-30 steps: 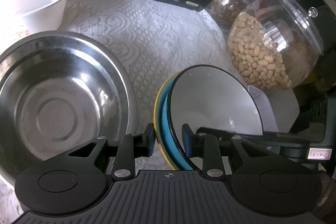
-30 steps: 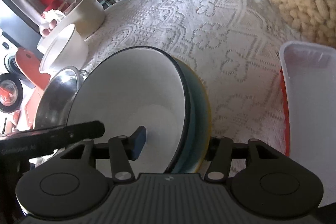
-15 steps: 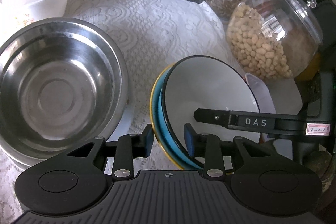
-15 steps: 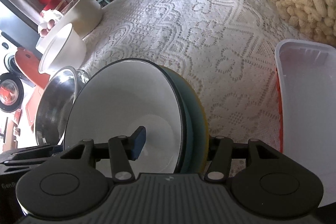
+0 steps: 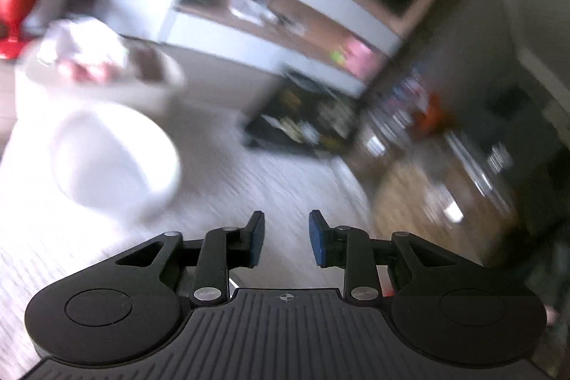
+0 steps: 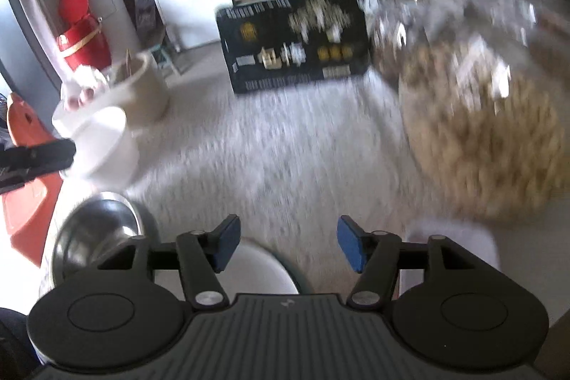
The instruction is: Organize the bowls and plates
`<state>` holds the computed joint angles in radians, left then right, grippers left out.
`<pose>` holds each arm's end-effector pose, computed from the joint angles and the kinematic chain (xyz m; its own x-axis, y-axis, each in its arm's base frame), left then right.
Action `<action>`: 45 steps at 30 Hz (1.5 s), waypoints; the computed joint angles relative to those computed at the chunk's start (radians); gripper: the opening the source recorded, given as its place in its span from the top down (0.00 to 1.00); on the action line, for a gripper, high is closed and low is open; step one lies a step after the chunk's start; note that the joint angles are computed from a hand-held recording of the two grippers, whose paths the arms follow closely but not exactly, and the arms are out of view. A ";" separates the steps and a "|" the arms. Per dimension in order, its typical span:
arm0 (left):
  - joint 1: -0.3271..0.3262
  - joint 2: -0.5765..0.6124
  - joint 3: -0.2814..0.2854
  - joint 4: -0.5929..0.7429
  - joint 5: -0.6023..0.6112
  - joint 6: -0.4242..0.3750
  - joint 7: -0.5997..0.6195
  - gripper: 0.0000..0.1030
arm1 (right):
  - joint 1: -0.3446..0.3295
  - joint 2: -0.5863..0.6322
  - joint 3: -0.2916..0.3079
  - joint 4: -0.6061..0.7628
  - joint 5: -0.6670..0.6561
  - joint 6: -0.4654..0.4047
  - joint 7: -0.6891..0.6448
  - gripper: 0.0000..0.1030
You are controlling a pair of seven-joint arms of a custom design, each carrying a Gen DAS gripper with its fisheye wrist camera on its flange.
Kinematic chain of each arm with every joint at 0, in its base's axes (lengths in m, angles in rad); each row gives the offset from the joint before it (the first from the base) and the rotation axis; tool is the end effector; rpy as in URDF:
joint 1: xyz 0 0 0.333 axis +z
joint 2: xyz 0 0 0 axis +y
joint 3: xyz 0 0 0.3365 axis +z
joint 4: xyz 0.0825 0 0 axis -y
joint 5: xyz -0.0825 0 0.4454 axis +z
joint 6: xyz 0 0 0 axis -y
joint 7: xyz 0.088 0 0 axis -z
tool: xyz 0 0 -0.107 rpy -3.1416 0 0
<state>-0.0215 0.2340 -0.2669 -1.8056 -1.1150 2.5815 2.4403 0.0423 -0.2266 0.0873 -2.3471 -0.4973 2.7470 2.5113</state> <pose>0.6964 -0.1765 0.4630 -0.4558 -0.7389 0.4963 -0.7451 0.0118 -0.6668 0.5520 0.0928 0.4770 -0.3454 -0.9281 -0.1394 -0.6953 0.3528 -0.6261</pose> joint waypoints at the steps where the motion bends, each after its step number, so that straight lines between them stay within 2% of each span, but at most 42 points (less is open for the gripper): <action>1: -0.001 0.015 0.008 0.013 0.000 0.046 -0.010 0.72 | -0.004 0.019 0.010 0.032 -0.021 -0.012 0.004 0.37; 3: -0.008 0.062 0.030 0.040 0.028 0.210 -0.084 0.74 | 0.006 0.079 0.018 0.113 -0.051 -0.045 0.003 0.37; 4: -0.011 0.086 0.046 0.055 0.075 0.250 -0.161 0.74 | 0.020 0.121 0.014 0.164 -0.048 -0.065 -0.009 0.37; 5: -0.015 0.117 0.072 0.083 0.139 0.245 -0.264 0.74 | 0.037 0.159 0.004 0.209 -0.034 -0.077 -0.029 0.37; 6: -0.004 0.151 0.089 0.120 0.180 0.197 -0.342 0.74 | 0.057 0.210 -0.005 0.265 -0.004 -0.083 -0.066 0.37; 8: 0.042 0.208 0.077 0.177 0.183 0.109 -0.407 0.74 | 0.090 0.305 -0.018 0.371 0.065 -0.092 -0.142 0.37; 11: 0.049 0.258 0.073 0.212 0.259 0.107 -0.480 0.74 | 0.118 0.472 -0.013 0.563 0.218 -0.119 -0.269 0.37; 15: 0.051 0.310 0.055 0.241 0.342 0.144 -0.554 0.74 | 0.160 0.678 -0.032 0.817 0.302 -0.187 -0.322 0.37; 19: 0.055 0.372 0.029 0.305 0.429 0.127 -0.610 0.72 | 0.152 0.865 -0.013 1.049 0.449 -0.271 -0.410 0.38; 20: 0.059 0.386 0.017 0.316 0.449 0.123 -0.614 0.72 | 0.142 0.911 0.001 1.107 0.493 -0.304 -0.444 0.46; 21: 0.062 0.401 0.007 0.331 0.470 0.113 -0.619 0.72 | 0.136 0.941 0.008 1.144 0.528 -0.334 -0.469 0.59; 22: 0.066 0.413 -0.003 0.344 0.491 0.102 -0.628 0.70 | 0.136 0.958 0.008 1.166 0.553 -0.360 -0.484 0.60; 23: 0.063 0.421 -0.007 0.351 0.517 0.102 -0.642 0.71 | 0.148 0.961 -0.010 1.168 0.557 -0.372 -0.485 0.63; 26: 0.080 0.412 -0.041 0.343 0.559 0.082 -0.643 0.70 | 0.153 0.903 -0.027 1.070 0.580 -0.324 -0.532 0.63; 30: 0.113 0.385 -0.112 0.310 0.527 0.078 -0.554 0.69 | 0.140 0.795 -0.044 0.912 0.611 -0.265 -0.554 0.63; 33: 0.118 0.387 -0.139 0.311 0.498 0.042 -0.491 0.67 | 0.126 0.742 -0.057 0.825 0.626 -0.218 -0.555 0.62; 36: 0.092 0.417 -0.115 0.348 0.504 -0.032 -0.512 0.68 | 0.091 0.733 -0.047 0.791 0.687 -0.208 -0.549 0.59; 39: 0.045 0.432 -0.069 0.382 0.555 -0.065 -0.585 0.67 | 0.025 0.749 0.010 0.791 0.821 -0.227 -0.616 0.57; 42: 0.000 0.440 -0.042 0.411 0.620 -0.065 -0.634 0.67 | 0.035 0.728 -0.001 0.759 0.834 -0.202 -0.643 0.56; 45: -0.037 0.437 -0.026 0.439 0.683 -0.085 -0.687 0.67 | 0.039 0.668 -0.013 0.686 0.834 -0.136 -0.665 0.57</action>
